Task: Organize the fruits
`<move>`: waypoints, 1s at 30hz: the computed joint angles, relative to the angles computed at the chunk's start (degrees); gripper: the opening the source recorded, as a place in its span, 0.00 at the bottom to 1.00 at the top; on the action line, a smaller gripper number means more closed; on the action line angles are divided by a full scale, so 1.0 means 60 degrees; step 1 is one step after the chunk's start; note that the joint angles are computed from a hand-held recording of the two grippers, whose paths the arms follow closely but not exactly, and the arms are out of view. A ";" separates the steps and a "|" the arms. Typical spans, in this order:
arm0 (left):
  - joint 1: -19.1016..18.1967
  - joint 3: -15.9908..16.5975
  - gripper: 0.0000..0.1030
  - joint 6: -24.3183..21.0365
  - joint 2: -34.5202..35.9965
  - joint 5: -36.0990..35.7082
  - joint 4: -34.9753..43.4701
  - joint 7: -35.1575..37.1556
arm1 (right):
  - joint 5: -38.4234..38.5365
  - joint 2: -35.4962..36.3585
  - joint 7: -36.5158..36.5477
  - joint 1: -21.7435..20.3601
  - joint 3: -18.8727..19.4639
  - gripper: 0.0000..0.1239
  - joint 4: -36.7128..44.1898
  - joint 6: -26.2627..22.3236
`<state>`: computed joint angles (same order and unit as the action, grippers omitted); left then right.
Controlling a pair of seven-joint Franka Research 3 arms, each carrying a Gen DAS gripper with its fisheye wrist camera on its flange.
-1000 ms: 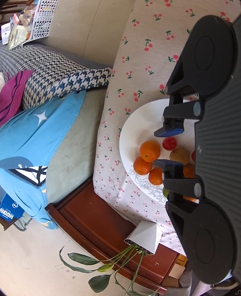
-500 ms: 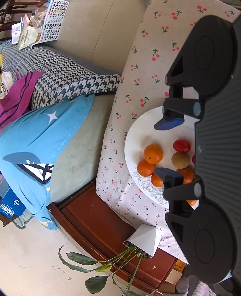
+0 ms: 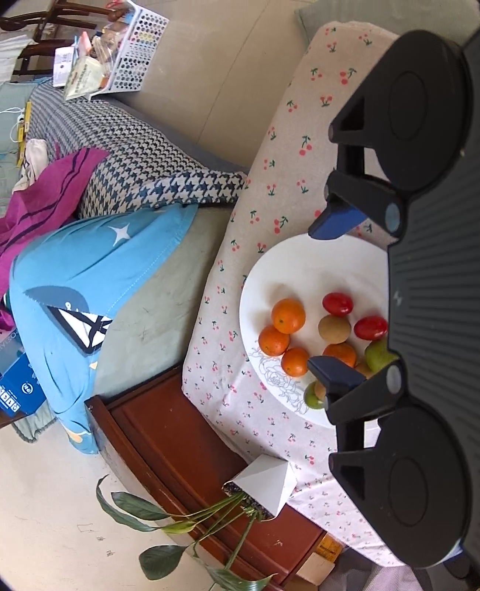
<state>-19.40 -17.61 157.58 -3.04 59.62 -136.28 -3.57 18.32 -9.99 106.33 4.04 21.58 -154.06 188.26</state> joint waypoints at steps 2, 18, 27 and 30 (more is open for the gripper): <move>-0.0031 -0.0006 0.87 -0.0116 -0.0031 -0.0282 -0.0033 0.0156 | -0.0094 -0.0193 0.0147 -0.0691 0.0703 0.58 -0.0074 -0.0215; -0.0192 -0.0068 0.87 -0.1411 0.0052 -0.1571 0.0220 0.0820 | -0.2940 -0.1069 0.2401 -0.4521 0.4294 0.67 -0.0305 -0.0901; -0.0308 -0.0026 0.88 -0.1657 0.0214 -0.1831 0.0359 0.1095 | -0.4480 -0.0986 0.3432 -0.5489 0.5158 0.68 -0.0060 -0.1442; -0.0330 -0.0019 0.88 -0.1763 0.0230 -0.1876 0.0382 0.1152 | -0.4892 -0.0934 0.3702 -0.5521 0.5142 0.68 -0.0020 -0.1451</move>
<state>-21.38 -17.73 147.00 -1.66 48.36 -133.99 3.35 -11.03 -15.59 128.54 -29.09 52.43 -154.18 179.56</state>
